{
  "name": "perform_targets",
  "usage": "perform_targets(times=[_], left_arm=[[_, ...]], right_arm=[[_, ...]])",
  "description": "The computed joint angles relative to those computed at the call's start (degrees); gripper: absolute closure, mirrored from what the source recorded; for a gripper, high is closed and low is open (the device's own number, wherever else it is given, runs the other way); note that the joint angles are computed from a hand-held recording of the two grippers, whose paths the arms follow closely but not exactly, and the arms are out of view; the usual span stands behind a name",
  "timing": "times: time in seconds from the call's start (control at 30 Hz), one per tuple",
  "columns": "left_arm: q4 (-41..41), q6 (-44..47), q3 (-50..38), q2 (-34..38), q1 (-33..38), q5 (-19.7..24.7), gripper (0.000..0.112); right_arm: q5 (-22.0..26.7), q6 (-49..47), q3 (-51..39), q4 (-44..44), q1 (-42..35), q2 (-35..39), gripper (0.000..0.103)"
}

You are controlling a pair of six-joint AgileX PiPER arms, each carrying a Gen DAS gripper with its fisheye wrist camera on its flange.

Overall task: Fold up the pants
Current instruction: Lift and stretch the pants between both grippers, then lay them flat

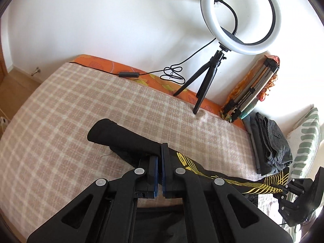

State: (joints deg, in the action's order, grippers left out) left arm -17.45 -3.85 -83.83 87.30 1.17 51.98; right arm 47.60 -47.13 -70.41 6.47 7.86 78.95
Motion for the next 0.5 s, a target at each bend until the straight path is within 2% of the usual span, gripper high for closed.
perform_targets(times=[0.27, 0.4, 0.5], left_arm=[[-3.2, 5.3, 24.7, -22.9, 3.4, -3.0, 0.111], [-5.9, 7.4, 38.5, -34.2, 8.0, -3.2, 0.111], [-5.8, 8.4, 46.3, -39.6, 10.0, -3.8, 0.111]], right_arm=[[0.5, 3.4, 17.1, -3.0, 5.0, -15.6, 0.102], [-1.0, 8.7, 26.8, -8.6, 10.7, -21.4, 0.102], [-2.4, 14.7, 32.8, -13.8, 15.5, -23.4, 0.102]])
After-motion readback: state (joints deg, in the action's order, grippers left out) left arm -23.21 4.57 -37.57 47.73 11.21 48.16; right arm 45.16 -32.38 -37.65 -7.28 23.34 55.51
